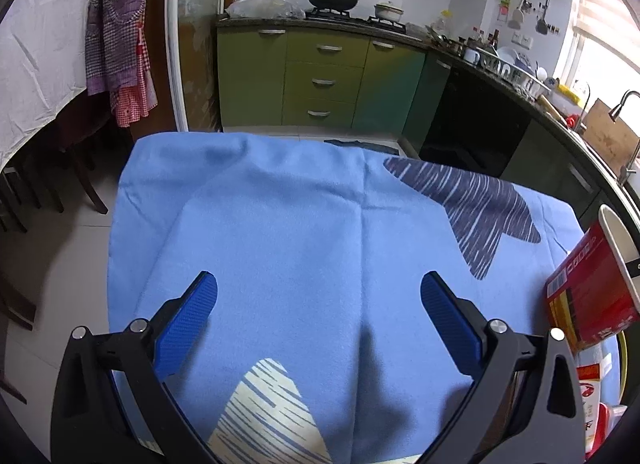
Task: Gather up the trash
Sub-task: 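Grasp the red-and-white paper noodle cup rim with the right gripper, then carry the noodle cup over the yellow-rimmed bin and release it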
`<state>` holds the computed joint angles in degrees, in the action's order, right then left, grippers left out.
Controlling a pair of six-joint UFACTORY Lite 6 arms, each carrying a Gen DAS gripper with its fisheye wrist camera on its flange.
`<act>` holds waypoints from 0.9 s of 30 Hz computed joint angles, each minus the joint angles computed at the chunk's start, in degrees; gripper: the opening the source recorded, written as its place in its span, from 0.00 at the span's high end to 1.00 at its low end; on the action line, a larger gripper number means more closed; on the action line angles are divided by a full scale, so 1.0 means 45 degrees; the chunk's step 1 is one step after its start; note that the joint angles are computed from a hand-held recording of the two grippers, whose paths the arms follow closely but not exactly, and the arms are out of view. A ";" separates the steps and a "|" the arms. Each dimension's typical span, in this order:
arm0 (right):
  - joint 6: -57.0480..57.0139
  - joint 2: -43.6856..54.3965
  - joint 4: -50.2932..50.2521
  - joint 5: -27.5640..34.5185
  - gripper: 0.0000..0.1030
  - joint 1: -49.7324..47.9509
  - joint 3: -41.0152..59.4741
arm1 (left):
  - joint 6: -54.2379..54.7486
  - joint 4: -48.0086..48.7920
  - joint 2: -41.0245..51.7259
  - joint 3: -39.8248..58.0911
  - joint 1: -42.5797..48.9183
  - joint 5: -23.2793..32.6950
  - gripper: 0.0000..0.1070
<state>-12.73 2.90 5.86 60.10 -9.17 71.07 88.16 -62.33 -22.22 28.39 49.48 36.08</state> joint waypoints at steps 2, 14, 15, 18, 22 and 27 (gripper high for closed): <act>-0.0018 -0.0093 -0.0014 -0.0137 0.94 -0.0019 -0.0169 | 0.0025 0.0006 0.0061 -0.0010 -0.0022 -0.0031 0.09; -0.2918 -0.0687 0.2285 0.1602 0.96 -0.3721 0.1198 | 0.0417 -0.0289 0.0252 -0.0262 -0.0223 -0.0380 0.09; -0.3588 -0.0643 0.2530 0.2148 0.96 -0.4758 0.1732 | 0.0469 -0.0307 0.0215 -0.0328 -0.0291 -0.0435 0.09; -0.5007 -0.0120 0.2923 0.3174 0.96 -0.7260 0.3036 | 0.0588 -0.0337 0.0014 -0.0527 -0.0494 -0.0593 0.09; -0.7084 0.2073 0.3073 0.3995 0.96 -1.1271 0.5485 | 0.0671 -0.0413 -0.0071 -0.0625 -0.0572 -0.0698 0.09; -0.8135 0.5123 0.2550 0.3148 0.96 -1.3719 0.7073 | 0.0629 -0.0461 0.0088 -0.0574 -0.0562 -0.0761 0.09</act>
<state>-49.34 25.95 17.34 74.27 -70.90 102.90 90.99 -64.41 -21.82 25.81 46.95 32.66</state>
